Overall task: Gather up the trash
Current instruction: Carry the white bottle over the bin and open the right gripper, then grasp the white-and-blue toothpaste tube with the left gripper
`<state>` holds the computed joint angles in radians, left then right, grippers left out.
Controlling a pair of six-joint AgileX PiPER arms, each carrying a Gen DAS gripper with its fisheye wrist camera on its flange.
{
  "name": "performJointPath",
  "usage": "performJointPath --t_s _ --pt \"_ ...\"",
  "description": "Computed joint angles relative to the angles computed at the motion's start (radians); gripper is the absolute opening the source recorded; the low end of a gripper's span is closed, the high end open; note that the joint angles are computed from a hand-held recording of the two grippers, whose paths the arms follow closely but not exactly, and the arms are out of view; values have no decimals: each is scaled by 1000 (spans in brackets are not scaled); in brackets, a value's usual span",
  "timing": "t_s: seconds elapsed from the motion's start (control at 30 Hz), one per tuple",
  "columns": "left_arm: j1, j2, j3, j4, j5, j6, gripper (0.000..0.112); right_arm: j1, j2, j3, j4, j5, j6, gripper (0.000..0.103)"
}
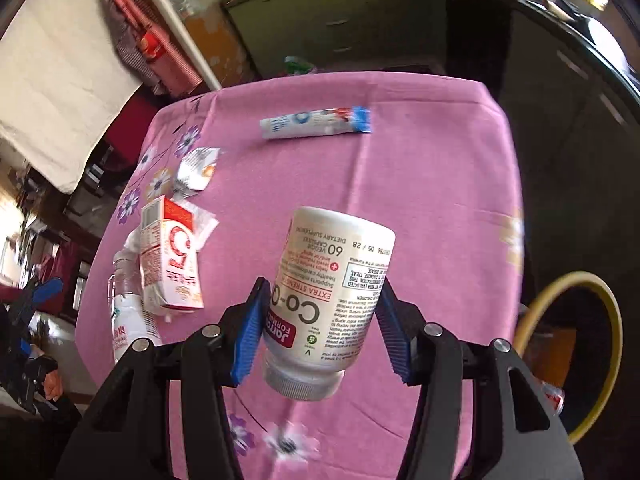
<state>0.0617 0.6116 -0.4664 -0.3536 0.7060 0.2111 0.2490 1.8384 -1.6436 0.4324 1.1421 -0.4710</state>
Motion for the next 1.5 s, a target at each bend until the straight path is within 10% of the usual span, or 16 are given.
performJointPath --t_s 0.5,0.57,0.83,1.2,1.5 --pt "-365 93 -54 403 -81 -514 97 -467 207 -88 -225 -81 67 54" --pt "-374 112 -66 415 -77 -516 97 -483 235 -108 -221 -79 78 72" --pt "-116 275 -185 -2 -28 77 97 -521 93 35 -133 -153 -12 76" --pt "41 825 -665 -170 125 593 97 -471 -75 218 -89 -193 -49 76" --pt "30 1302 -1110 -48 209 619 97 -444 -153 308 -88 -228 -26 76"
